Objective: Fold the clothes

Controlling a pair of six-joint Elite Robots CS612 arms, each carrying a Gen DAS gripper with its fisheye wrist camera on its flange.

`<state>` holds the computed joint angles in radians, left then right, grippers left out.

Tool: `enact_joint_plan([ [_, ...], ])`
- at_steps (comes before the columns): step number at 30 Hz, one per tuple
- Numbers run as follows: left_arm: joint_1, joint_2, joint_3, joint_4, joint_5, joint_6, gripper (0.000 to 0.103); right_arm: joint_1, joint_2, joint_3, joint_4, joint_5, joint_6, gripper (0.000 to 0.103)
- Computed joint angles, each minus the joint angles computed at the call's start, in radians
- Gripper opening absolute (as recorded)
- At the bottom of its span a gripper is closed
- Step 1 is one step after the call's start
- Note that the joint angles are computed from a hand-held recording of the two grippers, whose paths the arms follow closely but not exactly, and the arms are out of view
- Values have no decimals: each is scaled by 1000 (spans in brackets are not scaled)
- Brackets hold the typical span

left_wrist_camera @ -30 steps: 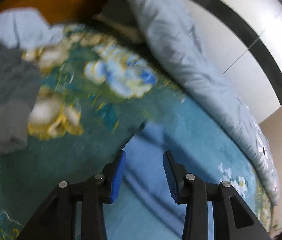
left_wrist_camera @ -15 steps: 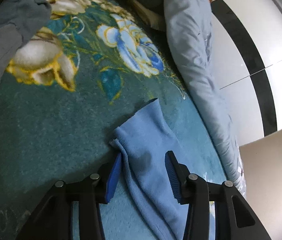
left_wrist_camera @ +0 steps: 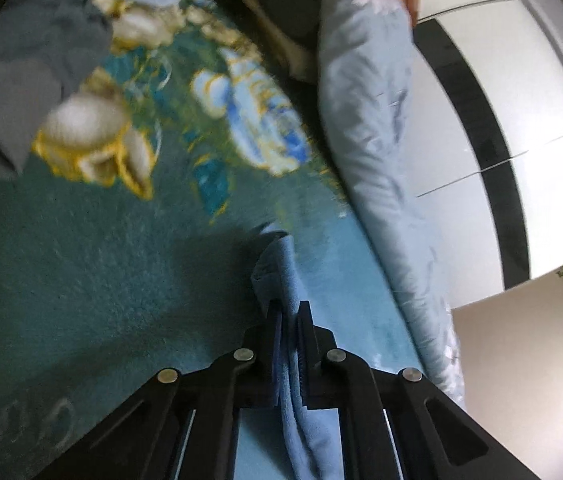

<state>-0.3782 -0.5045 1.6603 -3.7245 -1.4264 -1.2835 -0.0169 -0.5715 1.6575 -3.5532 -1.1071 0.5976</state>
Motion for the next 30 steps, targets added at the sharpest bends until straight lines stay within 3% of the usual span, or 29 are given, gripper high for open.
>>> enact_joint_plan([
  [4, -7, -59, 68, -58, 23, 59, 7, 1, -52, 63, -25, 38, -63, 7],
  [9, -15, -134, 211, -199, 26, 154, 7, -13, -95, 161, -81, 121, -155, 7],
  [13, -31, -153, 335, -239, 19, 216, 7, -36, -101, 247, -15, 175, -244, 8],
  [17, -50, -131, 398, -153, 43, 186, 7, -44, -86, 287, 56, 188, -305, 8],
  [21, -68, -105, 404, -114, 111, 139, 11, -45, -87, 296, 94, 169, -278, 9],
  [24, -76, -125, 417, -80, 130, 92, 14, -48, -100, 311, 88, 162, -276, 15],
  [26, -93, -155, 442, -39, 170, 86, 15, -45, -125, 343, 69, 115, -316, 19],
  [30, -168, -219, 495, 96, 337, 85, 38, -29, -172, 396, 10, -20, -374, 30],
])
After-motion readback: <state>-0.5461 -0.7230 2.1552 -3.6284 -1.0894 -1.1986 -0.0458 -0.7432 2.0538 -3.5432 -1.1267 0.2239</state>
